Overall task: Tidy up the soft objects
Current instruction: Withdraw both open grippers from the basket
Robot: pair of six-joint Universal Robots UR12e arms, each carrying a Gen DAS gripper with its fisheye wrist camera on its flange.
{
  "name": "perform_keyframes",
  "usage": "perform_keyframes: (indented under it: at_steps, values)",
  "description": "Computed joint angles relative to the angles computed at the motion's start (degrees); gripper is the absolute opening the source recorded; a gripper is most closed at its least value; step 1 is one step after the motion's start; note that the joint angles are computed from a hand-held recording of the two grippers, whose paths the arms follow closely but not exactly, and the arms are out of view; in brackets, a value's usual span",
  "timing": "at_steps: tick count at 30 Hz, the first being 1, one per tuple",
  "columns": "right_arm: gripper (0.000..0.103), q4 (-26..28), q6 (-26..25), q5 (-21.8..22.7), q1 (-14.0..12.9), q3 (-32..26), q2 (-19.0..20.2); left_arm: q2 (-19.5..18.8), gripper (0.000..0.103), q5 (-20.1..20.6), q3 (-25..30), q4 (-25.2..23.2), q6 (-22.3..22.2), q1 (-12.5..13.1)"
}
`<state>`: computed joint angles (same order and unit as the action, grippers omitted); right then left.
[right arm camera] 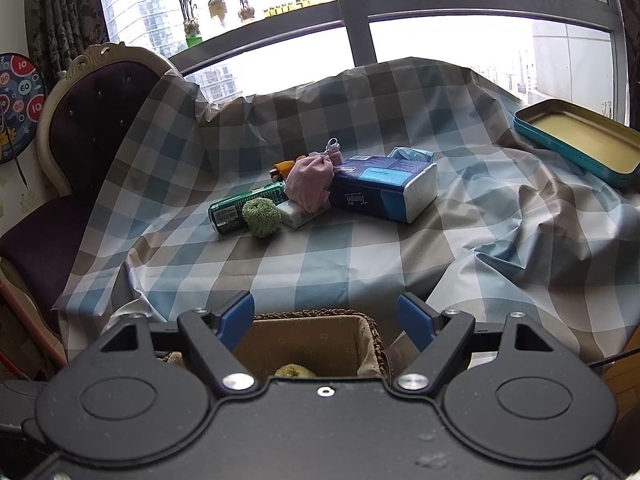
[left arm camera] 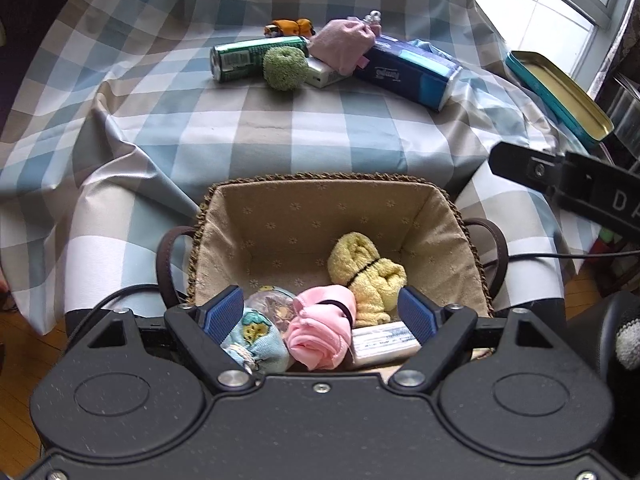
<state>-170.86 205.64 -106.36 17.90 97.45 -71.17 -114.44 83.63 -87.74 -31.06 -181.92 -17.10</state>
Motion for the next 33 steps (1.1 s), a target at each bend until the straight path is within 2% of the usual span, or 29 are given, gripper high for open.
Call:
perform_keyframes:
  at_steps: [3, 10, 16, 18, 24, 33]
  values:
    - [0.079, 0.7, 0.1, 0.3, 0.0, -0.1, 0.1, -0.1, 0.080, 3.4, -0.3, 2.4, -2.0, -0.2]
    - [0.080, 3.4, 0.2, 1.1, -0.1, -0.5, 0.3, -0.5, 0.081, 7.3, -0.3, 5.1, -5.3, 0.1]
    - [0.081, 6.7, 0.0, 2.2, -0.2, -1.5, 1.1, -1.8, 0.084, 11.6, 0.8, 7.3, -3.6, -0.4]
    - [0.081, 8.1, -0.1, 2.6, -0.3, -2.1, 1.6, -2.5, 0.090, 12.9, 1.6, 8.2, -2.7, -0.5]
    - [0.081, 11.6, -0.2, 3.3, -1.2, -4.2, 3.0, -4.9, 0.091, 13.0, 5.2, 7.6, -1.6, -0.2]
    - [0.081, 13.1, -0.7, 2.9, -3.2, -8.5, 5.6, -8.1, 0.091, 12.6, 10.6, 6.0, -1.2, 0.2]
